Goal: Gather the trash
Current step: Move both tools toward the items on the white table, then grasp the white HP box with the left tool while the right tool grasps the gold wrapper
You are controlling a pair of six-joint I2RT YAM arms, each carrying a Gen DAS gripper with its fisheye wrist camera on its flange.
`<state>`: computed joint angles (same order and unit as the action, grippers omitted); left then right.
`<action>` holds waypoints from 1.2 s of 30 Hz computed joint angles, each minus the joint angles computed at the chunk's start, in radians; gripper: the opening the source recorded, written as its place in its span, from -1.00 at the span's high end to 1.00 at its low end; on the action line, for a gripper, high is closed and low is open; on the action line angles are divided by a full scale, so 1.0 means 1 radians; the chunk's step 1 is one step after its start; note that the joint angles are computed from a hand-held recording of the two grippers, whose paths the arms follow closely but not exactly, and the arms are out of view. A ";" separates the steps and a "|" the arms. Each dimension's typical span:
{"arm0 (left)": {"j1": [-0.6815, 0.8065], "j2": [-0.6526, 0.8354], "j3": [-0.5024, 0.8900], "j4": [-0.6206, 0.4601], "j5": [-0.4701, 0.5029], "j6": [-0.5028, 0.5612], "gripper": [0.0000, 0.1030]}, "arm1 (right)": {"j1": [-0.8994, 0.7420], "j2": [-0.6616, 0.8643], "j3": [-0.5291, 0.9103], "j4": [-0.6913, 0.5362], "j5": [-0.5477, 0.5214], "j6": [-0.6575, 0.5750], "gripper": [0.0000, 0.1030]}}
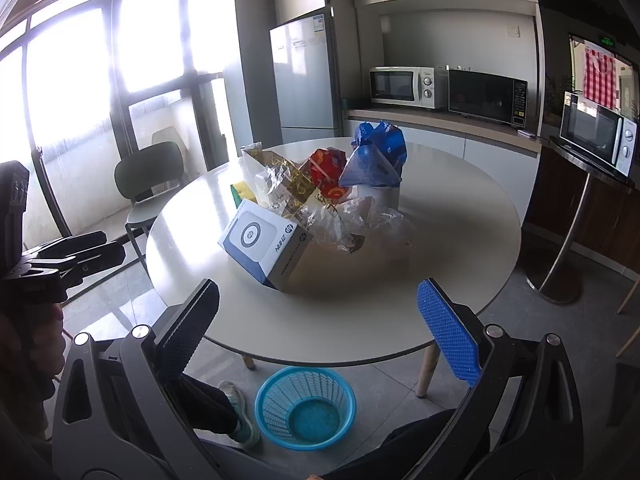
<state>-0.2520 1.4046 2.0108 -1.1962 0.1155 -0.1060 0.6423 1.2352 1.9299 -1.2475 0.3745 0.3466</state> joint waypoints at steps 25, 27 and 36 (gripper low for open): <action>0.039 0.076 0.018 0.036 -0.012 -0.005 -0.89 | -0.224 0.232 0.153 0.097 -0.268 -0.175 -0.77; 0.038 0.086 0.017 0.037 -0.013 -0.003 -0.89 | -0.246 0.266 0.176 0.098 -0.300 -0.188 -0.69; 0.030 0.134 0.016 0.070 -0.016 -0.017 -0.89 | -0.313 0.500 0.432 0.028 -0.413 -0.255 -0.54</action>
